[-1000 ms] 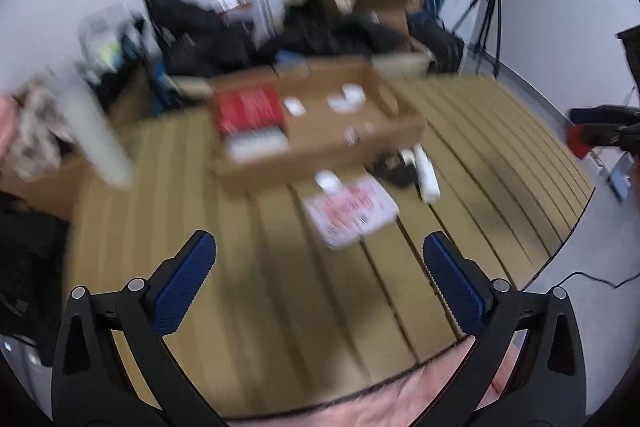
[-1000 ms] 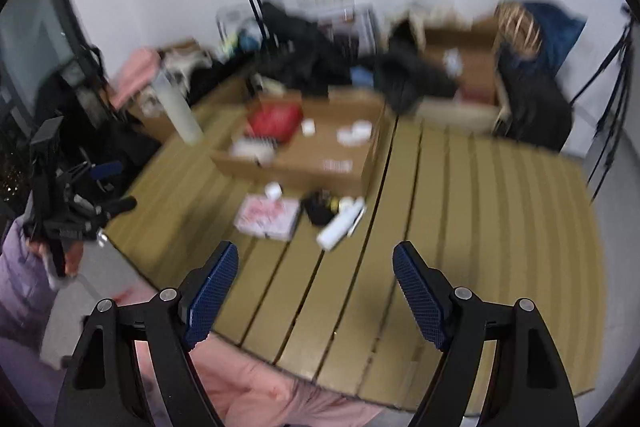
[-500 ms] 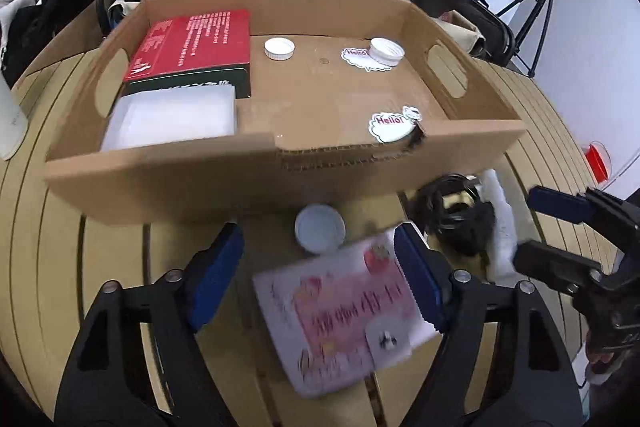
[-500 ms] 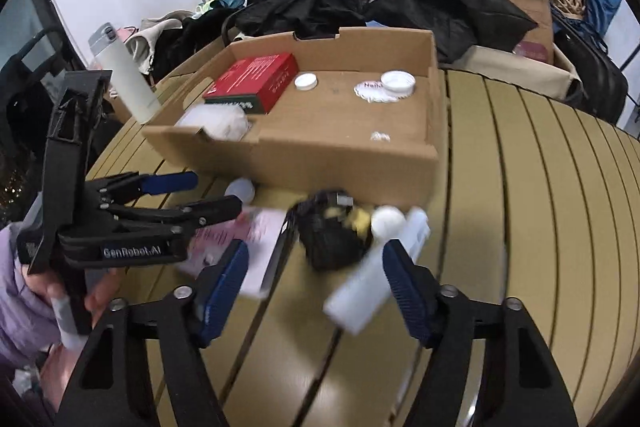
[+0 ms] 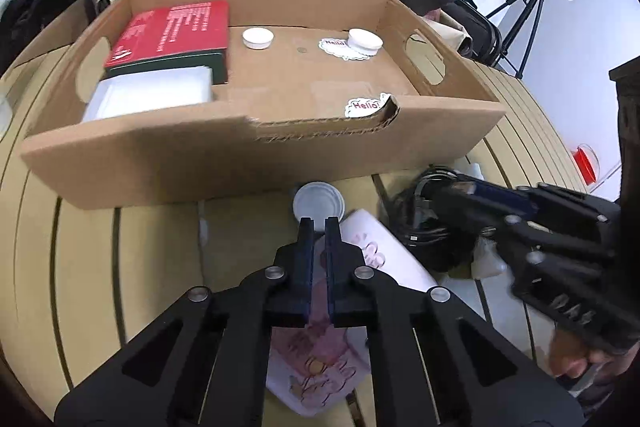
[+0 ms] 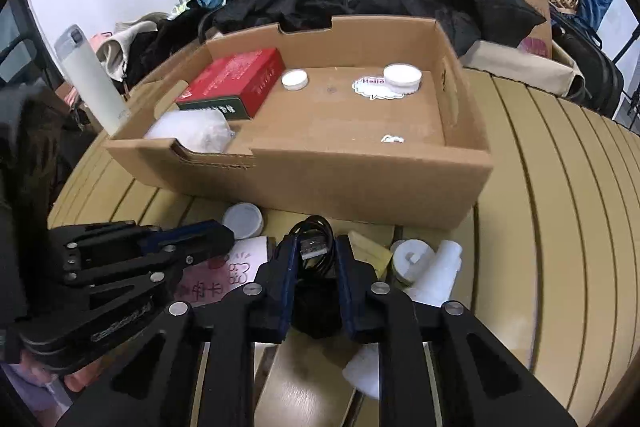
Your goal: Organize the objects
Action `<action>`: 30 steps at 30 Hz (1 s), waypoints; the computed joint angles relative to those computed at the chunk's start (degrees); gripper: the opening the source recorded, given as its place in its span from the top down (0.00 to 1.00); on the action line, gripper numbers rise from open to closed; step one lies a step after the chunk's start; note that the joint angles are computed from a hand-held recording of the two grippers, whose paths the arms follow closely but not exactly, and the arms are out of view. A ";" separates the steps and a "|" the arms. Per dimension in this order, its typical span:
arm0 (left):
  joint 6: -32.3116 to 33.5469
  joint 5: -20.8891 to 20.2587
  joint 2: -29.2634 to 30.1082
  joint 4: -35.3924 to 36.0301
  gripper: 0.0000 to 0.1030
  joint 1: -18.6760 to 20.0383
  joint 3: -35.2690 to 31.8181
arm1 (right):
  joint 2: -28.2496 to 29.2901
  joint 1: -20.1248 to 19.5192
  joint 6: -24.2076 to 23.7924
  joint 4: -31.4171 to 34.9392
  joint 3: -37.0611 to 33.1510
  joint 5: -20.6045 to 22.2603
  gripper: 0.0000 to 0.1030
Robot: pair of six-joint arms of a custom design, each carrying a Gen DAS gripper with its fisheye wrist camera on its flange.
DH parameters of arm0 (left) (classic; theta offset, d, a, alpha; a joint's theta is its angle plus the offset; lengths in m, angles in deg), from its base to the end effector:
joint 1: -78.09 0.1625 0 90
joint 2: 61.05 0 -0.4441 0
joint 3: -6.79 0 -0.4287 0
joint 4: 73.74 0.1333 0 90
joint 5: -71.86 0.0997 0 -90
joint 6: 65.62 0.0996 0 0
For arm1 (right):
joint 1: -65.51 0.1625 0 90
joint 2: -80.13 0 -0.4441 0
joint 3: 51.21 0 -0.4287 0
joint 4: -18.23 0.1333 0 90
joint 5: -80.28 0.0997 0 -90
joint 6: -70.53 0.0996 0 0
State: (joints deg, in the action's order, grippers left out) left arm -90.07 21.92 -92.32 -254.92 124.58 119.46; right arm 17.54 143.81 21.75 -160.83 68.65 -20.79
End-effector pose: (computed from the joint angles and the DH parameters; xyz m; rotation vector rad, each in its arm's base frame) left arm -0.2389 -0.5383 -0.0890 0.3457 2.5422 -0.7044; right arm -0.0043 -0.5837 0.1655 0.7736 -2.5369 0.5228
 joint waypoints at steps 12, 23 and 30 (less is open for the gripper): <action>-4.21 -2.37 -5.65 -3.40 0.80 -2.48 7.66 | -11.93 -1.61 -0.39 -0.85 8.90 5.55 0.81; 5.87 1.68 2.75 -0.02 0.37 -1.71 -0.58 | -26.22 -6.77 2.34 6.80 14.30 14.82 0.81; 1.58 -6.36 0.47 -4.96 0.47 -3.77 4.90 | -27.38 -10.86 2.35 6.39 16.52 17.08 0.81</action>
State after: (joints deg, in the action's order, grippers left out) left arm -88.49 15.56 -91.85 -259.88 120.81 124.35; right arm -9.83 132.95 24.10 -154.44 85.17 -3.71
